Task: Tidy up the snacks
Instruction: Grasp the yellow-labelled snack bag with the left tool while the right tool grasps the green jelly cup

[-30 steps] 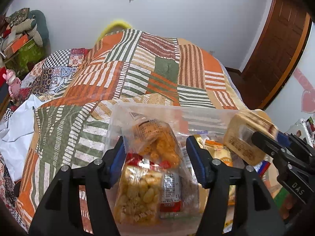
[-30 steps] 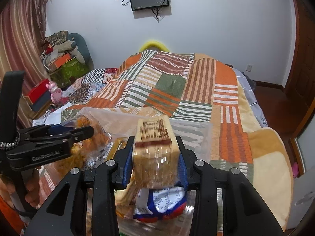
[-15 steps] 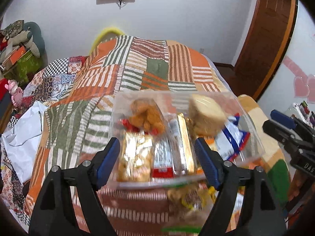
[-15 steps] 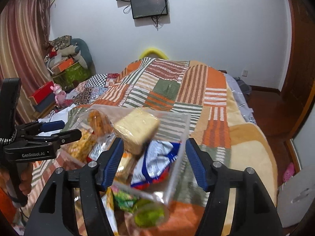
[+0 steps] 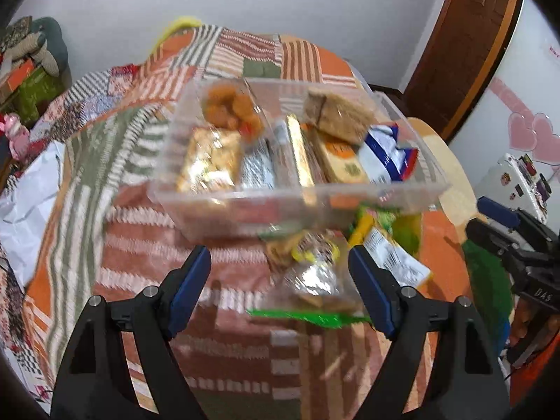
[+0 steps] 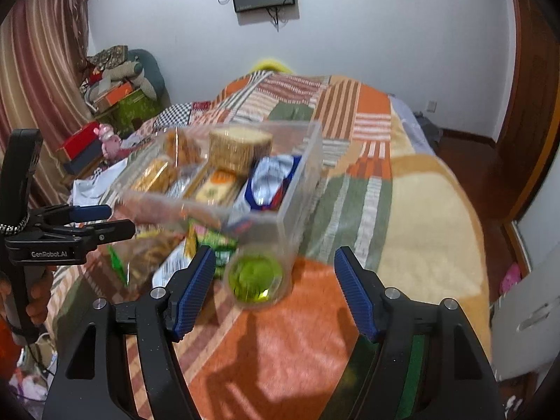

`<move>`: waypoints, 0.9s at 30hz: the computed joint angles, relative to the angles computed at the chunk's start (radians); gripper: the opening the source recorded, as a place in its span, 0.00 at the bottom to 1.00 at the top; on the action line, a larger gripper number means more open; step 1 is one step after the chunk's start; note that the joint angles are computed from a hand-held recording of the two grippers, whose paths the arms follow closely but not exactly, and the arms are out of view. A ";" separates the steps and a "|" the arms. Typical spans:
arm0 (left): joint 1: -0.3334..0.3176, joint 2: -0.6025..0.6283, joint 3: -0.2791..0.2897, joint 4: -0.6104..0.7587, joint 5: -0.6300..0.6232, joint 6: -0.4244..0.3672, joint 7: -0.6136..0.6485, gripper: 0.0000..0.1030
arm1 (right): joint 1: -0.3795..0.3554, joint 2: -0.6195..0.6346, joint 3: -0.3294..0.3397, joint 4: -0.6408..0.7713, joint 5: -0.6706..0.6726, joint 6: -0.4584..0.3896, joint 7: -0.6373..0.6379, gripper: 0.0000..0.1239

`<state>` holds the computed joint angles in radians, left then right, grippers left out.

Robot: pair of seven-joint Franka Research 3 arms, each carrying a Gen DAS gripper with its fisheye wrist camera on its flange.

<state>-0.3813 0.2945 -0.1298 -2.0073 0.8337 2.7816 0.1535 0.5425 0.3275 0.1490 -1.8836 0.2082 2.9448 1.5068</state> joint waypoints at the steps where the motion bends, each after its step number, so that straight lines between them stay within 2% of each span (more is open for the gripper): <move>1: -0.002 0.003 -0.001 0.000 -0.001 0.003 -0.006 0.79 | -0.009 0.002 0.011 -0.001 0.013 -0.010 -0.010 0.54; 5: 0.001 0.036 -0.015 0.021 -0.044 0.027 0.033 0.79 | -0.011 0.018 0.021 0.001 0.035 -0.042 -0.019 0.54; 9: -0.012 0.067 -0.012 0.048 -0.078 0.016 0.072 0.79 | -0.029 0.047 0.046 0.035 0.079 -0.082 -0.045 0.54; 13: -0.024 0.092 0.003 0.067 -0.101 -0.007 0.085 0.79 | -0.017 0.075 0.036 0.076 0.082 -0.111 -0.043 0.54; 18: -0.022 0.099 0.034 0.033 -0.101 0.085 0.042 0.85 | -0.002 0.110 0.023 0.122 0.064 -0.148 -0.028 0.54; 20: -0.031 0.103 0.048 0.032 -0.092 0.091 0.026 0.85 | -0.005 0.125 0.024 0.137 0.069 -0.158 -0.026 0.54; 22: -0.043 0.112 0.065 0.037 -0.073 0.103 0.001 0.84 | -0.016 0.134 0.036 0.147 0.091 -0.164 -0.032 0.54; 24: -0.052 0.120 0.077 0.041 -0.054 0.117 -0.018 0.74 | -0.028 0.143 0.046 0.157 0.115 -0.173 -0.039 0.53; 27: -0.077 0.124 0.100 0.054 -0.009 0.100 -0.051 0.72 | -0.057 0.147 0.076 0.159 0.168 -0.183 -0.080 0.45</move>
